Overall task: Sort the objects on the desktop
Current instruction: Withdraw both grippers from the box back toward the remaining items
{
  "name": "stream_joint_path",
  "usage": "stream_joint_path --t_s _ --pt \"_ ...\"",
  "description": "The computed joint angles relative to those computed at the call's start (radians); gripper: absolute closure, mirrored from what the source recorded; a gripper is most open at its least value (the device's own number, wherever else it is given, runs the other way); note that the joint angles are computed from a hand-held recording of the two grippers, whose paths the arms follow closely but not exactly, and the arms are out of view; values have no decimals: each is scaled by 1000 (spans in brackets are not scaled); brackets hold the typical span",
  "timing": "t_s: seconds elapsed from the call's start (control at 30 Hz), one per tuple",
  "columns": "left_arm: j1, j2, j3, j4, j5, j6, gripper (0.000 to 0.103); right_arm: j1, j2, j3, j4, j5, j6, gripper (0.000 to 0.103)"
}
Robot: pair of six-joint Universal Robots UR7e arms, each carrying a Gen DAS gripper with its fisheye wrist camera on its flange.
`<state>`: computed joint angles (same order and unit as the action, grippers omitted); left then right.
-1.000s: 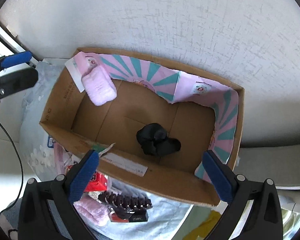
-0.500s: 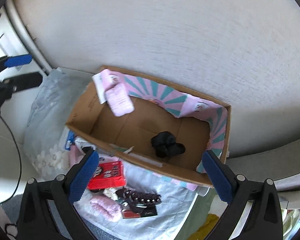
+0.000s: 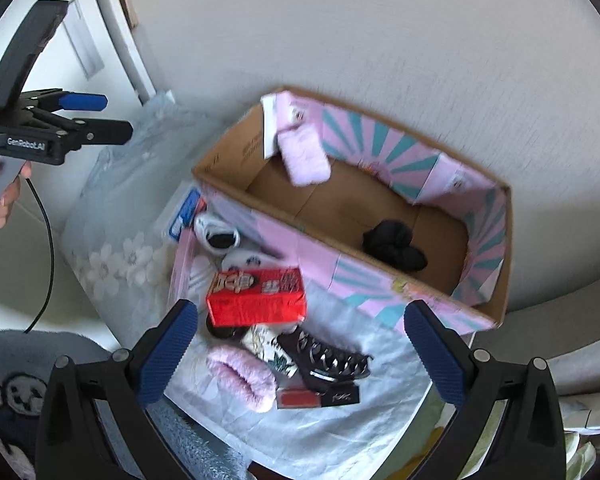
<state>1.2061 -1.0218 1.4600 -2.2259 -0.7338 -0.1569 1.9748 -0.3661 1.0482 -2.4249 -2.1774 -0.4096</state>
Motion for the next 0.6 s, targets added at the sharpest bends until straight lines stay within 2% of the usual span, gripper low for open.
stream_joint_path --t_s 0.27,0.6 --pt "32 37 15 -1 -12 -8 0 -11 16 46 -34 13 -19 0" --pt "65 85 3 -44 -29 30 1 -36 74 -29 28 33 -4 0"
